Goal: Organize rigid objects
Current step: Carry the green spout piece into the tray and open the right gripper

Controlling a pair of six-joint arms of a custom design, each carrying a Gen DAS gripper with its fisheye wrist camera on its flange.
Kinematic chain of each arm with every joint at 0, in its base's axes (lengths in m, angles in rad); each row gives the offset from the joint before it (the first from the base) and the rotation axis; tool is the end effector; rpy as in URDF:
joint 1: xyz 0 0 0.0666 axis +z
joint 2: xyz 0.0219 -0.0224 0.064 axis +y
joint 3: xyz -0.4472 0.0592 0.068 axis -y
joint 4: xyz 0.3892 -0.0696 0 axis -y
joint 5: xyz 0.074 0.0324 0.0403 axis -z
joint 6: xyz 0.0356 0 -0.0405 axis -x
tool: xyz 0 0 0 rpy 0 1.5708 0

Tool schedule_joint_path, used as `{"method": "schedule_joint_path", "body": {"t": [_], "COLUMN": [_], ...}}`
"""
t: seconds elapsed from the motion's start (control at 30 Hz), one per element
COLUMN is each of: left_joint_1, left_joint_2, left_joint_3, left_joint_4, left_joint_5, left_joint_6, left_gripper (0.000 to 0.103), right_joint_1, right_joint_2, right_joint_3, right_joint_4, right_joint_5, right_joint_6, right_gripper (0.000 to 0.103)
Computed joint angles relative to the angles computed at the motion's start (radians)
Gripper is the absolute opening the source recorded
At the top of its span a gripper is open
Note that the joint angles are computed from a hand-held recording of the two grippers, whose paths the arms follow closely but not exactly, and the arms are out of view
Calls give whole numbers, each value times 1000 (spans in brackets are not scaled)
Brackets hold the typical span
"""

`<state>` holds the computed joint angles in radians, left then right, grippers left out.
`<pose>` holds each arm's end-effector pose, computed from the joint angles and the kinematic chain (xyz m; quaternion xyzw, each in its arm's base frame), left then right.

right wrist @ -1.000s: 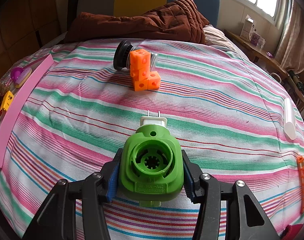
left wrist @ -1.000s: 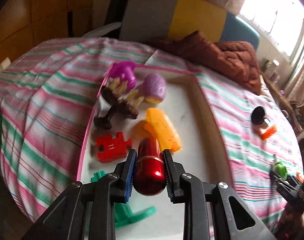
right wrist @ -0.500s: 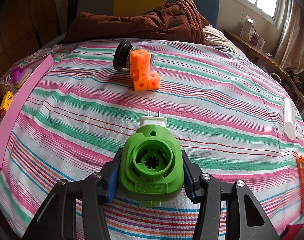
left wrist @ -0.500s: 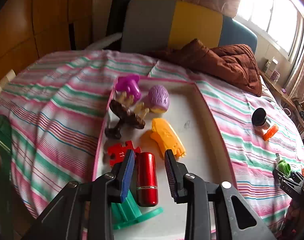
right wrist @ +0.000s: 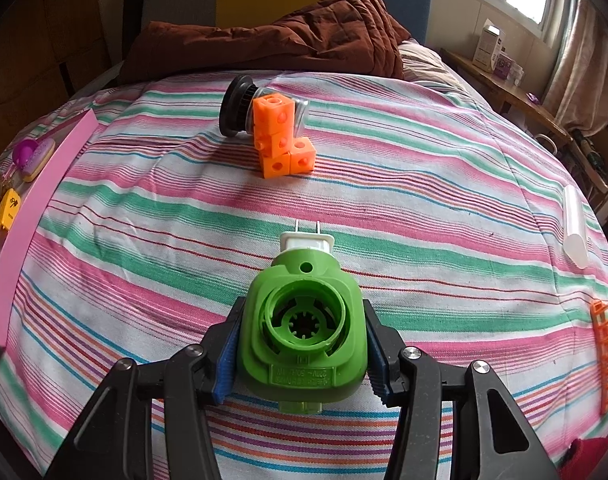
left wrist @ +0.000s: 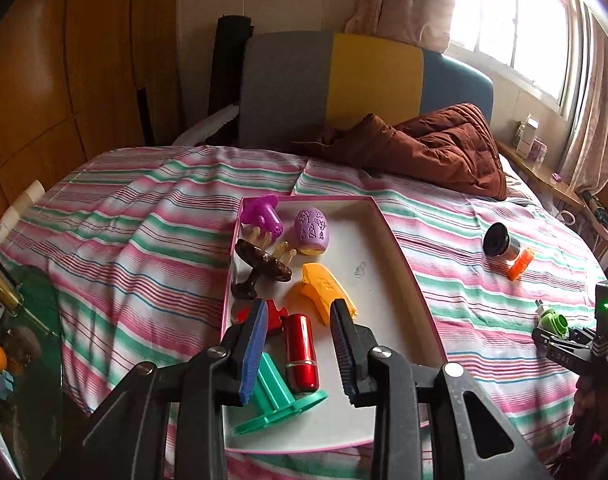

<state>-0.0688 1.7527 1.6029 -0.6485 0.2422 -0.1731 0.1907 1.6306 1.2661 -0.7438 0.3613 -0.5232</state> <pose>0.6280 -0.0522 0.4221 0.1561 0.9073 -0.0923 0.3793 0.5207 0.0873 0.3381 0.1991 0.9375 -0.0851 0.2724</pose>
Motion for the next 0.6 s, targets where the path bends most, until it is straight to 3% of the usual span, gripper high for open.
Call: {"method": "schedule_joint_path", "body": {"t": [0.33,0.6], "left_joint_1": [32,56], "left_joint_2": [5,2], "left_joint_3": [-3,-10], "left_joint_4": [-16,-9], "left_joint_5": [24,34], "left_joint_6": [31,41], "left_gripper": [32,32], "right_joint_1": [28,61], "right_joint_2": [7,23], "right_joint_3": [35,65], "right_joint_4": [-75,-84], "right_joint_5": [-8,-44], "right_joint_6": [-115,-136], "right_gripper": [53,53]}}
